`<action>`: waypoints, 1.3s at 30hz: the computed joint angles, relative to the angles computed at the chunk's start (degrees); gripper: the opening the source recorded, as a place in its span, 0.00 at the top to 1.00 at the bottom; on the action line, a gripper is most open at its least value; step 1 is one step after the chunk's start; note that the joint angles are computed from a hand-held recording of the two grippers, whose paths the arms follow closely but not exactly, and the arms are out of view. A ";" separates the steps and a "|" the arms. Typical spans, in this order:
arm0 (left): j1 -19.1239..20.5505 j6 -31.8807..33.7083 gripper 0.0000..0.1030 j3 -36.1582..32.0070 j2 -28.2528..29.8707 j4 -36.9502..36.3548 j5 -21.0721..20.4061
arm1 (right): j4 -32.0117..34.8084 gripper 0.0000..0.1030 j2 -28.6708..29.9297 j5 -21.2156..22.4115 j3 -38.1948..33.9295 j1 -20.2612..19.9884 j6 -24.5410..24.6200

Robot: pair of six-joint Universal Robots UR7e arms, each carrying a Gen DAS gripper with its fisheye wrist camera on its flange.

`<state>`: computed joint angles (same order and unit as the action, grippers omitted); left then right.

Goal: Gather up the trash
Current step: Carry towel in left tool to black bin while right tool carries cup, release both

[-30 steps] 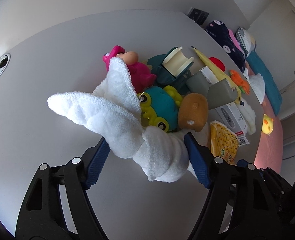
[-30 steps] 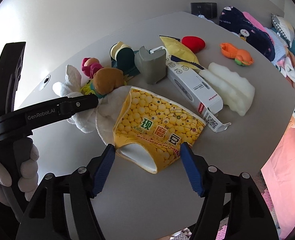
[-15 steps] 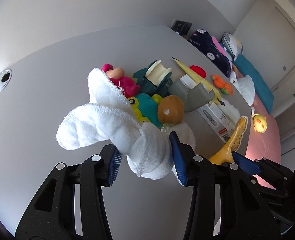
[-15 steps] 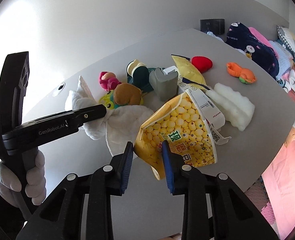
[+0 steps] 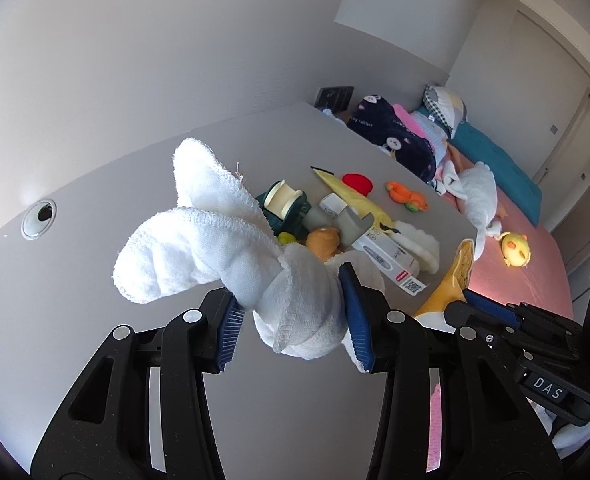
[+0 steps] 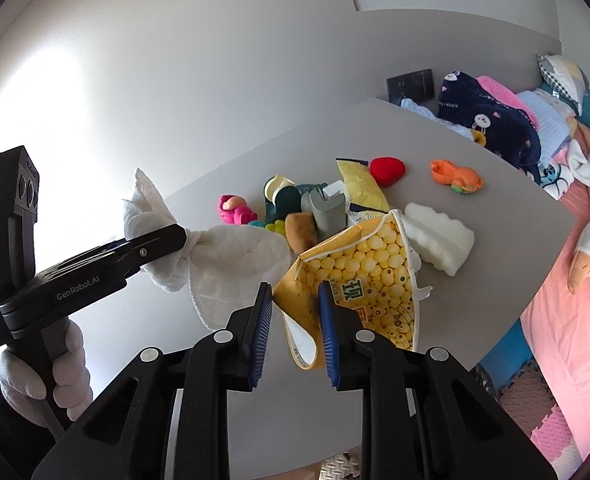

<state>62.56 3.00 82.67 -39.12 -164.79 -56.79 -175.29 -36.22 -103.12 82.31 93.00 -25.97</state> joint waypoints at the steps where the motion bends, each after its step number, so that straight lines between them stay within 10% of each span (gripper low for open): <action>1: -0.31 0.20 0.57 0.18 -0.05 -0.34 -0.06 | -0.87 0.76 -0.62 0.09 0.89 -0.01 -0.08; 39: -10.42 8.34 0.56 -7.88 14.04 9.89 -14.73 | -26.60 0.75 -24.47 -6.60 32.08 -11.65 8.07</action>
